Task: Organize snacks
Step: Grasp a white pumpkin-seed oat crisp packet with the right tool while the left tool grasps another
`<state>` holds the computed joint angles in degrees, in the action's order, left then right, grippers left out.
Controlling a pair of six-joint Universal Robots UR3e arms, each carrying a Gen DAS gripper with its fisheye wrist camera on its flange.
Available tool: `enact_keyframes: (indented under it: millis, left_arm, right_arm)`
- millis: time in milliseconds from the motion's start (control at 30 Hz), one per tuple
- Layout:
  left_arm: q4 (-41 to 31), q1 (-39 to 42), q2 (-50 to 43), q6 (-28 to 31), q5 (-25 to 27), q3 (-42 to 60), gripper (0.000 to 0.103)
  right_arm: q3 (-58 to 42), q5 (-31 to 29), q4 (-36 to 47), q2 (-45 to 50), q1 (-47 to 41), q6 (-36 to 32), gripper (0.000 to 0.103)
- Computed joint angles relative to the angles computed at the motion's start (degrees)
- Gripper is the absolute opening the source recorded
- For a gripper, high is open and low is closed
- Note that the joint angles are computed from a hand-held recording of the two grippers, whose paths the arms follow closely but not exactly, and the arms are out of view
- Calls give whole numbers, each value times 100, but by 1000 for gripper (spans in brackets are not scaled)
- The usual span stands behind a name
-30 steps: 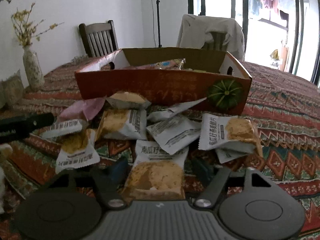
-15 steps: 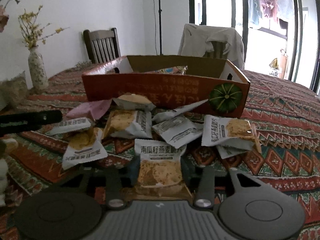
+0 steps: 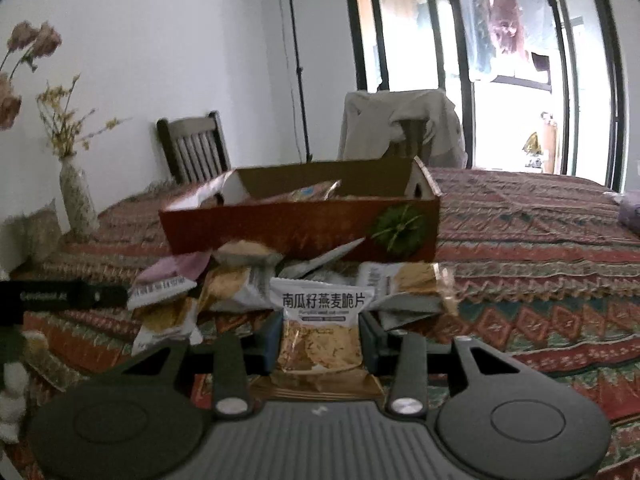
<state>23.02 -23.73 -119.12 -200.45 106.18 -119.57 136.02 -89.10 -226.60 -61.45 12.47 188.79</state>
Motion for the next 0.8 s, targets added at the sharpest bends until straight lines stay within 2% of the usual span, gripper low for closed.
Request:
enact_keyframes:
  millis: [400,567,700,800]
  left_arm:
    - [-1277,-516,-413,-126,-85,1181,103]
    - [-2230,-649,-680,-611,224,1953,103]
    - [-2394,-657,-840,-866,384,2211,103]
    - [-2782,-723,-954,-949,598,2540,103]
  right_arm:
    - [632,420,-940,148,-751,0,40]
    - [719,579,-1095,280,-927,-11,40]
    - [710,653,-1094,383,-963,-26,40]
    - [653,743,-1056,428,-980,-72,40]
